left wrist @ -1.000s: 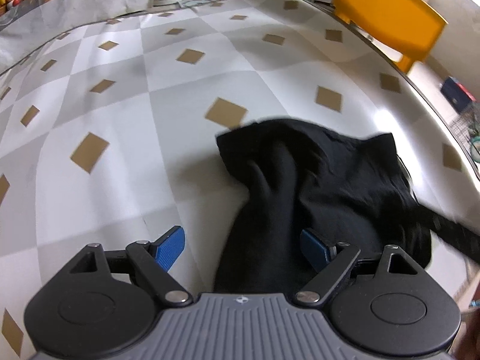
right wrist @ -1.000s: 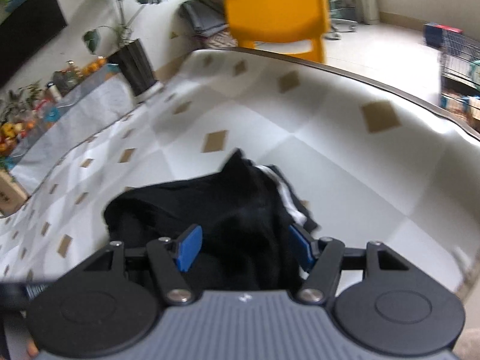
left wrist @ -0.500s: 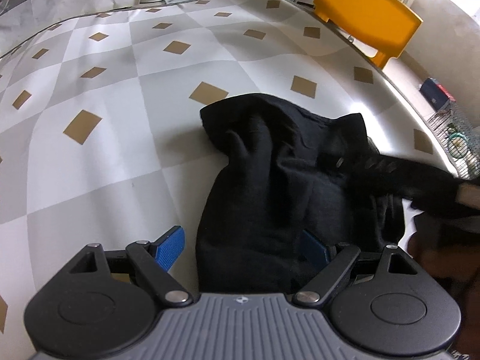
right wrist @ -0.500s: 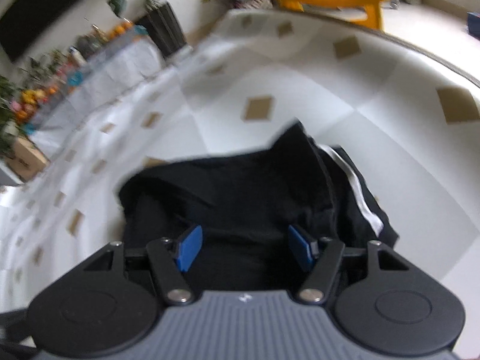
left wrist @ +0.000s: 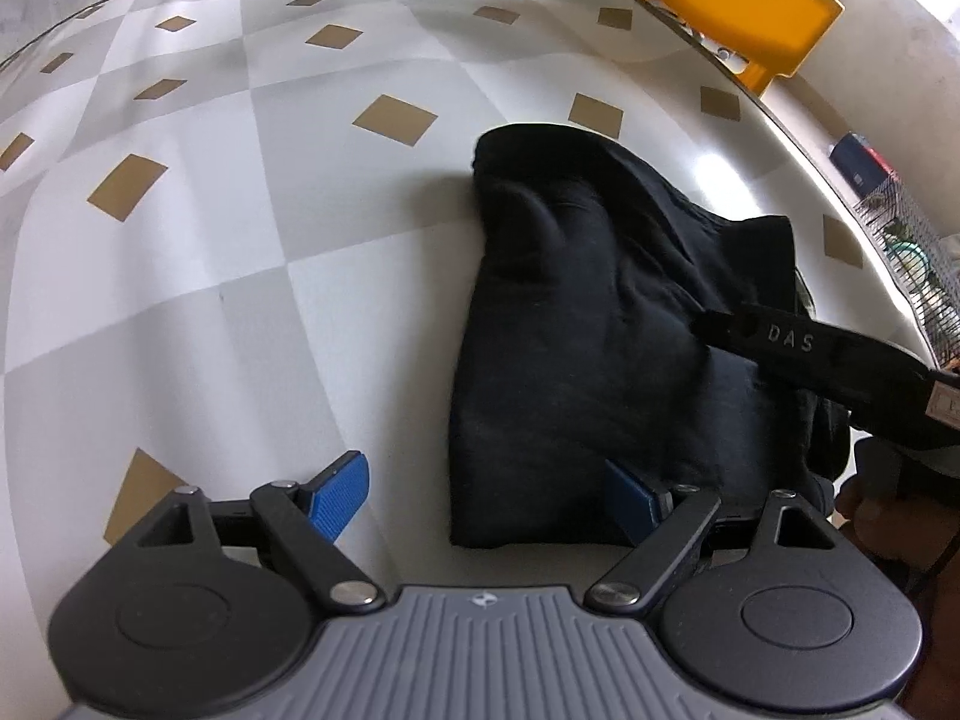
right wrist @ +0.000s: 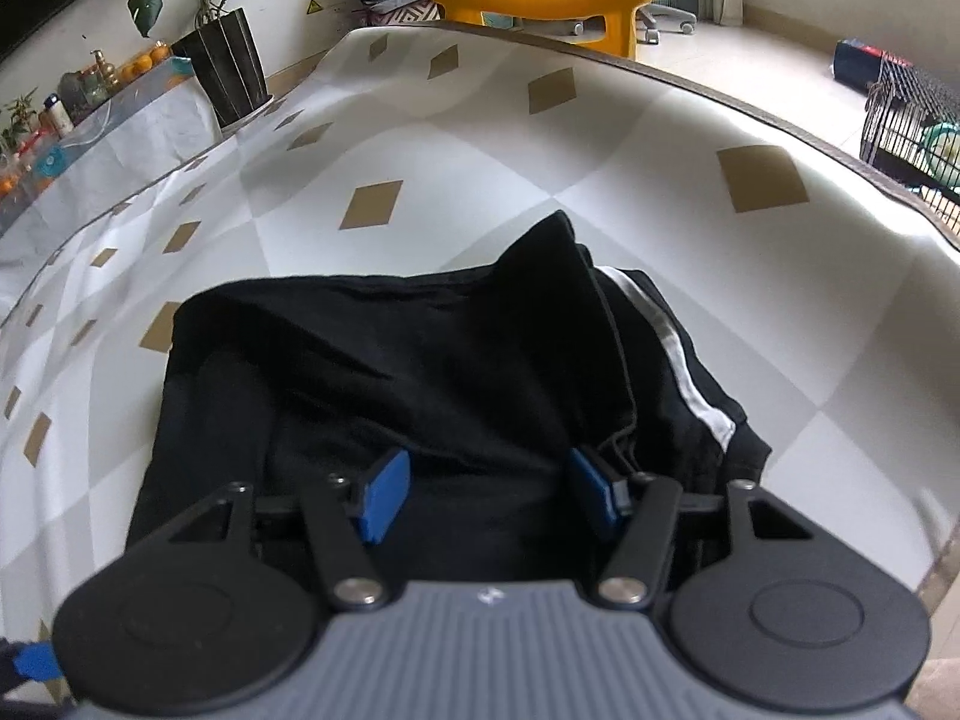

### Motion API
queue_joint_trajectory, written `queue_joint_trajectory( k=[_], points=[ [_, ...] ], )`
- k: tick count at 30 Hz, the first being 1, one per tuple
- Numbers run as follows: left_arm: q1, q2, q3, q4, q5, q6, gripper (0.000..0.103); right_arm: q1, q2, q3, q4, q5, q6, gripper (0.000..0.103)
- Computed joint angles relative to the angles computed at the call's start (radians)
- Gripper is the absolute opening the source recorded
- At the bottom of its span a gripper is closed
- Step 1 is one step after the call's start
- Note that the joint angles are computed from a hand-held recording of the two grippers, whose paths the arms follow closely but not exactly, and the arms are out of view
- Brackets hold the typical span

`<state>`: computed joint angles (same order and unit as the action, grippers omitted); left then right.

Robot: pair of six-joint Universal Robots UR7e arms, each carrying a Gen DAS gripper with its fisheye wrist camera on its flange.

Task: Fold clothes
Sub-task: 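Lower the folded T-shirt onto the bed and open both grippers, then pull both open grippers back from the placed T-shirt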

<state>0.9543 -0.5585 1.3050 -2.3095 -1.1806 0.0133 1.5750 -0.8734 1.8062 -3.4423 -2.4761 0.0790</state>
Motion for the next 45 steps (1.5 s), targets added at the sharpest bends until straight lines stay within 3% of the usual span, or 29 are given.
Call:
queue_joint_trajectory(
  k=[7,11,17,20,25,29,33,41,45],
  points=[
    [-0.009,0.037,-0.063,-0.020,0.032,0.001,0.084,0.005,-0.004,0.022,-0.020,-0.031,-0.022,0.058],
    [-0.021,0.093,-0.133,-0.014,0.089,0.013,0.084,0.007,0.006,0.028,-0.062,-0.043,-0.065,0.058],
    [-0.030,0.173,-0.215,-0.013,0.203,0.029,0.084,0.008,0.006,0.023,-0.048,-0.051,-0.056,0.059],
    [-0.026,0.192,-0.231,-0.014,0.236,0.029,0.092,0.007,0.007,0.022,-0.049,-0.050,-0.054,0.059],
    [-0.026,0.191,-0.222,-0.028,0.271,0.029,0.095,0.006,-0.015,0.025,0.009,-0.033,-0.013,0.064],
    [-0.024,0.191,-0.267,0.090,0.315,-0.080,0.094,0.009,-0.082,0.041,0.163,0.004,0.129,0.067],
    [-0.018,0.153,-0.278,0.232,0.256,-0.142,0.094,0.034,-0.144,0.057,0.314,-0.001,0.318,0.076],
    [-0.058,0.056,-0.180,0.306,0.253,-0.048,0.094,0.090,-0.236,0.018,0.797,-0.018,0.698,0.079],
    [-0.080,0.018,-0.148,0.317,0.267,0.000,0.094,0.125,-0.259,0.009,0.904,-0.053,0.787,0.080]
  ],
)
